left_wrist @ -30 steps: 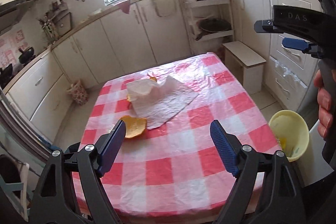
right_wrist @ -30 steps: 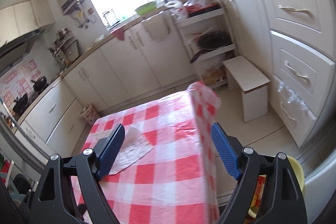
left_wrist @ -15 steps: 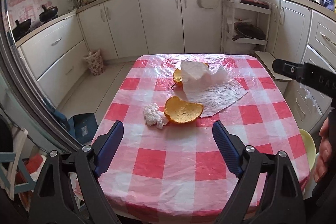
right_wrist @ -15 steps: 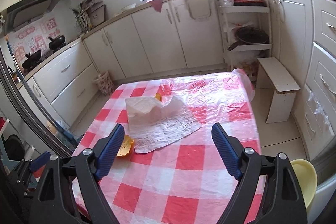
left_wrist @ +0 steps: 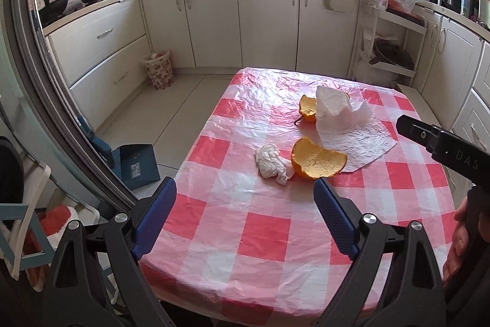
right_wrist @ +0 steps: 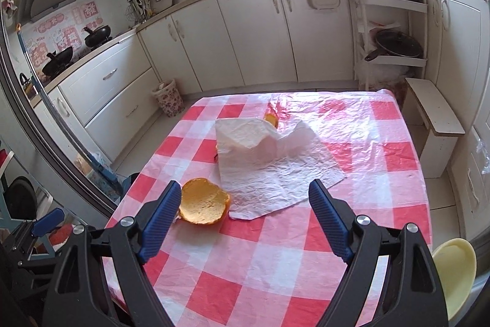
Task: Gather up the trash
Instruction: 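Move both open tools back over the table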
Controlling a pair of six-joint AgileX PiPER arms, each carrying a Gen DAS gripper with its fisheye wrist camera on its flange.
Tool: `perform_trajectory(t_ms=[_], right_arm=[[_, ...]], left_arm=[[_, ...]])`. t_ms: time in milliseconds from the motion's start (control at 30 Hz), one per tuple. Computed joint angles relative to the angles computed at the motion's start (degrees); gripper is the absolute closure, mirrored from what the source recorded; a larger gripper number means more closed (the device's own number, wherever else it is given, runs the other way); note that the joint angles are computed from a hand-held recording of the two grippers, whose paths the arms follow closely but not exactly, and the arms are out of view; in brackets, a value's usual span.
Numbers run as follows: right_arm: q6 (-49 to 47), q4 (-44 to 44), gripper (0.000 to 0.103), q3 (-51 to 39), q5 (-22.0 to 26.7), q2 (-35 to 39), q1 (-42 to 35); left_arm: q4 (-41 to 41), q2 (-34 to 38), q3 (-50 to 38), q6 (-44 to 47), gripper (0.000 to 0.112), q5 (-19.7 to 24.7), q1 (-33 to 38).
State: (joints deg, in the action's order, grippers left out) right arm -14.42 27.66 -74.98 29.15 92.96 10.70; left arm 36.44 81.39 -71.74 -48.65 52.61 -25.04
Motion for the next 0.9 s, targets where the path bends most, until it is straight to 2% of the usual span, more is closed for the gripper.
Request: perform_trajectory(t_ms=[367,567,667,900], right_arm=[[4.7,-6.5,0.021,-2.5,2.6,3.4,2.4],[8.0,-10.7,0.021,-6.4,6.2,7.8,5.0],[11.6,-15.1,0.021,-8.7,6.3,10.4,6.8],[17.6,-19.5,0.023,-15.0,7.7,17.4,8.3]], left_arm=[[-8.3,-0.9,1.0,4.3,0.024,-2.0,6.4],[-11.3,-0.9,1.8,6.7,0.024,-2.6,9.2],[-13.3,-1.0,2.2,8.2,0.024,-3.0,11.1],[-17.0,-0.9,2.5,11.9,0.024,-3.9,14.6]])
